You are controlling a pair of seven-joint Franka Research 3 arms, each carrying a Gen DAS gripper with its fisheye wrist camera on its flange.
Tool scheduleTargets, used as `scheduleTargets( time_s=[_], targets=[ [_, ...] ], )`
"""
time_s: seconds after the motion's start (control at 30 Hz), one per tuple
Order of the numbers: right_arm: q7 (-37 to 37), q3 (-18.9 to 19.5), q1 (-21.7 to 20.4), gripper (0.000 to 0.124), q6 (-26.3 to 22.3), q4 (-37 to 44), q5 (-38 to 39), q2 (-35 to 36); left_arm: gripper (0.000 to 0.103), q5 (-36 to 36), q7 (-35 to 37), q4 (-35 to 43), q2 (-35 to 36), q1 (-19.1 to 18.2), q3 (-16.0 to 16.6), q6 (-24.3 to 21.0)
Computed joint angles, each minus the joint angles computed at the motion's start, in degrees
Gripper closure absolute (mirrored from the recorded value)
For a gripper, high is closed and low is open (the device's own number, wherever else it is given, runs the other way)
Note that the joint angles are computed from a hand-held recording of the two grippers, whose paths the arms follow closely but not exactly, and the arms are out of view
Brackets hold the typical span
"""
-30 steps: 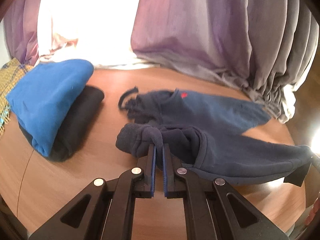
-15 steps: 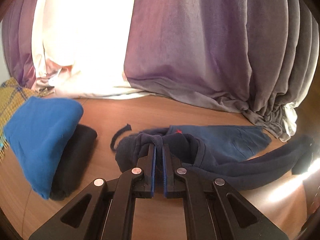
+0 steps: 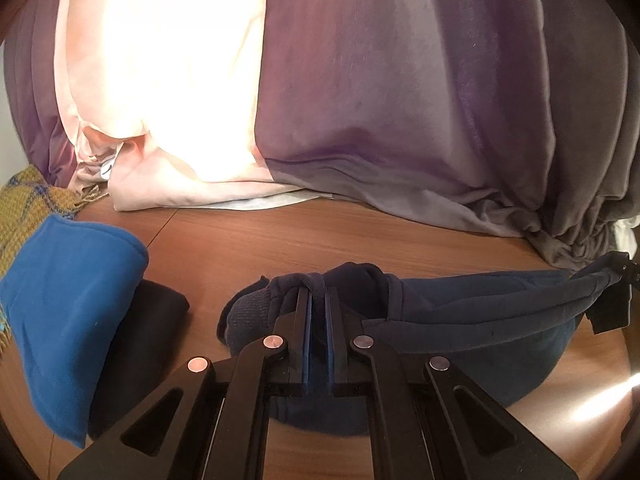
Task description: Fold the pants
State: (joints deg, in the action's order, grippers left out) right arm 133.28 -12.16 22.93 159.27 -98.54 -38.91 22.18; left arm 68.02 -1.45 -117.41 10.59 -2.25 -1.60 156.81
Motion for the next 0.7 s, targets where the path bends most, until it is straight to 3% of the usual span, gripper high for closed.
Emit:
scheduleTargets(
  time_s=[0.2, 0.4, 0.53, 0.6, 0.67, 0.7],
  targets=[
    [-7.63, 2.31, -2.18, 0.116, -3.66, 9.46, 8.68, 8.33, 0.095, -6.27, 6.02, 5.01, 5.41, 0.17, 0.56, -0.76],
    [-13.38, 1.84, -2.05, 0.116, -7.57, 18.53, 16.00, 16.11, 0.094, -13.24, 12.41, 8.40, 9.26, -0.25, 1.53, -1.08],
    [-15.39, 1.20, -1.48, 0.116, -9.15, 22.14, 18.45, 18.99, 0.074, -12.61, 12.64, 8.62, 9.34, -1.81, 3.38, -0.53],
    [-16.40, 1.16, -1.41, 0.110, -9.16, 22.73, 19.43, 19.47, 0.047, -7.53, 9.54, 7.93, 7.99, -3.66, 4.91, -1.39],
    [-16.23, 0.38, -0.77, 0.091, -8.27, 21.80, 19.49, 19.01, 0.045, -3.34, 7.01, 7.35, 6.69, -4.21, 5.06, -2.41],
    [-15.93, 0.05, -0.47, 0.089, -7.25, 20.56, 19.44, 18.26, 0.043, -1.59, 6.26, 7.09, 6.01, -4.19, 4.80, -2.74]
  ],
)
